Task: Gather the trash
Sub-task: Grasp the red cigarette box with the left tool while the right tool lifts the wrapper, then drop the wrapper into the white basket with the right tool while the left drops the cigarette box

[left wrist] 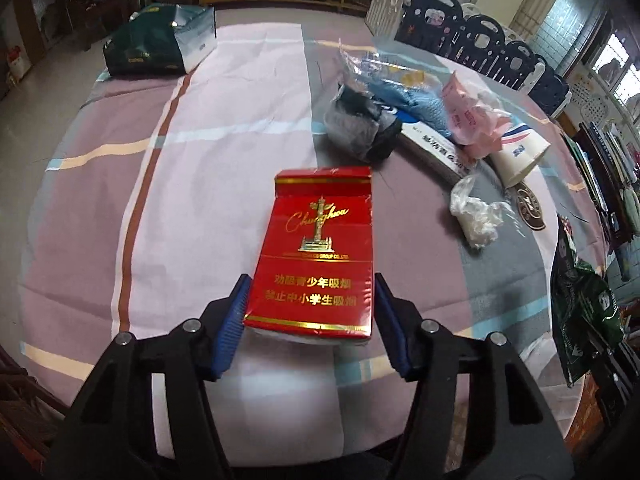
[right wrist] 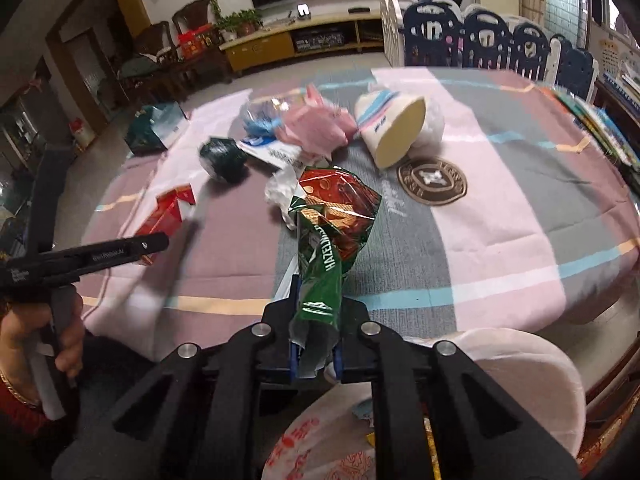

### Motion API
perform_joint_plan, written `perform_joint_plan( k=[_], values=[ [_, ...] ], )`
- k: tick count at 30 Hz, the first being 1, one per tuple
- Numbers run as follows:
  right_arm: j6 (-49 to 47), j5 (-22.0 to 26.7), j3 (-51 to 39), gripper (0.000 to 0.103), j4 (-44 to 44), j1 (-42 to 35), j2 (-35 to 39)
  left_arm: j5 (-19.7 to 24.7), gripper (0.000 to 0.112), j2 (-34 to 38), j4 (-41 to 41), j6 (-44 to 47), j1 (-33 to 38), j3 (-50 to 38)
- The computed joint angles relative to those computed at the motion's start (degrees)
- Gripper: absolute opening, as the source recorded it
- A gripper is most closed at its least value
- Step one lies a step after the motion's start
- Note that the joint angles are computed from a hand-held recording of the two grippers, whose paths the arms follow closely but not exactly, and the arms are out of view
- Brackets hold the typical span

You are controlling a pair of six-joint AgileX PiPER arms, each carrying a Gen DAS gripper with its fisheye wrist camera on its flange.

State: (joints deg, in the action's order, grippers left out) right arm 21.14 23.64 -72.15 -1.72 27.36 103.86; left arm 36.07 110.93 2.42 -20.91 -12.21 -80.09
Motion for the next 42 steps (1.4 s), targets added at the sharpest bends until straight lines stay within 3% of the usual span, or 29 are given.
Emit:
perform_joint_plan(
  k=[4, 9, 15, 20, 24, 27, 30, 34, 38, 42],
  values=[
    [0.63, 0.41, 6.56, 0.013, -3.77, 1.23, -10.29, -1.88, 0.059, -9.64, 3.44, -4.06, -6.49, 7.68],
    [3.79, 3.41, 13.85, 0.013, -9.75, 2.19, -23.37, 3.40, 0.059, -15.08, 19.46, -17.81, -17.82, 6.53],
    [1.16, 10.90, 20.26, 0.013, -10.34, -0.70, -38.69, 8.60, 0.059, -19.67, 27.88, -24.48, -27.34, 5.16],
    [2.66, 18.59, 22.00, 0.013, -15.87, -2.97, -48.14, 11.53, 0.059, -21.31, 30.67, -25.74, -34.57, 2.81],
    [-1.84, 21.92, 21.32, 0.013, -13.72, -7.40, -54.26, 13.83, 0.059, -21.06, 32.39, -26.39, -39.37, 0.51],
    [-13.11, 23.29, 18.61, 0.013, -3.15, -17.56, -59.49, 14.90, 0.059, -20.46, 33.56, -27.06, -41.81, -0.70],
    [-23.48, 26.48, 14.58, 0.013, 5.56, -28.49, -62.36, 15.31, 0.059, -19.74, 33.73, -26.99, -43.12, -1.73],
    [-26.23, 29.76, 10.56, 0.013, 4.79, -33.14, -64.23, 15.52, 0.059, -19.07, 33.58, -26.99, -44.10, -2.49],
    [-13.06, 32.51, 12.05, 0.014, -10.11, -19.16, -61.76, 16.05, 0.059, -17.77, 32.84, -26.24, -44.21, -3.19],
    [-12.29, 27.59, 20.69, 0.014, -4.70, -16.14, -54.67, 15.46, 0.059, -16.74, 30.47, -25.09, -43.23, -2.74]
  ],
)
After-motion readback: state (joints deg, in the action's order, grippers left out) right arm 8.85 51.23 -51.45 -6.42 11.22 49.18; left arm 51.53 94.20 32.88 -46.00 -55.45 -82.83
